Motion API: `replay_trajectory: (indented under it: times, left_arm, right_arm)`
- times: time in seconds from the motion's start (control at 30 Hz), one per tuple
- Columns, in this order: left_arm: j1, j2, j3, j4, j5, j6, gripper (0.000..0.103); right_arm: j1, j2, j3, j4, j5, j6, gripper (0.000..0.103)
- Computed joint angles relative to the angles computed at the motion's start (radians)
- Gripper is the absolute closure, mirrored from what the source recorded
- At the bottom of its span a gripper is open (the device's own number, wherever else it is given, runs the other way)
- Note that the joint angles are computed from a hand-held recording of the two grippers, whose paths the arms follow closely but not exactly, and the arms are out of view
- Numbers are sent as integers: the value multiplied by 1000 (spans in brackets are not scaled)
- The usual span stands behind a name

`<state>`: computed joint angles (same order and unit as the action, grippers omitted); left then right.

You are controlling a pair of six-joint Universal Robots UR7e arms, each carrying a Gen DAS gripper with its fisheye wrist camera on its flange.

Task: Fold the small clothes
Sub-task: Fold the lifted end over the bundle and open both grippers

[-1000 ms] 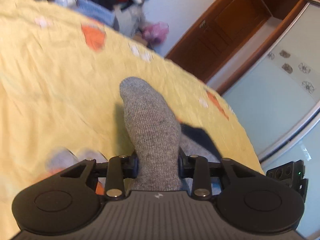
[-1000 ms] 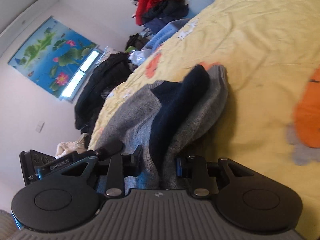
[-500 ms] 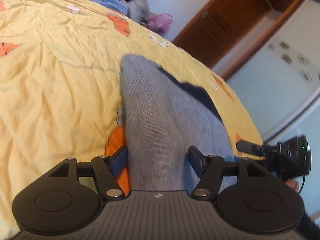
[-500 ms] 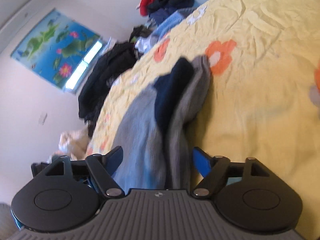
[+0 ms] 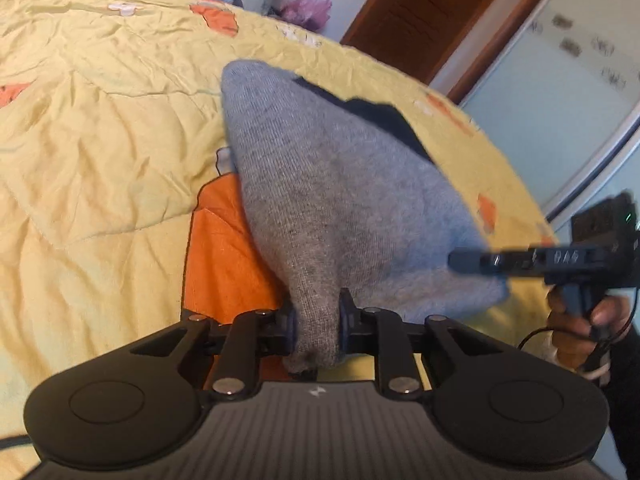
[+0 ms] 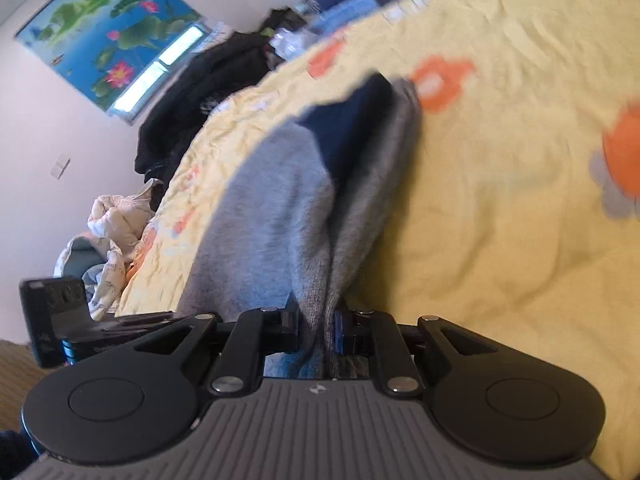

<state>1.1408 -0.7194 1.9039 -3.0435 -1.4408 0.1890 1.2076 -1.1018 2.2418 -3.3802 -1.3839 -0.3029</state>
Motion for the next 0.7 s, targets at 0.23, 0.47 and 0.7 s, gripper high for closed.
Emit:
replay_trajectory:
  times: [0.23, 0.47, 0.7]
  left_arm:
    - [-52, -114, 111, -161, 64, 32, 79]
    - [-190, 158, 18, -601, 378, 236, 29]
    - [-188, 351, -130, -623, 428, 379, 28]
  right_arm:
    - [17, -4, 83, -270, -24, 17, 50]
    - [142, 190, -89, -517, -117, -13, 15]
    - [191, 352, -336, -378, -311, -79, 19]
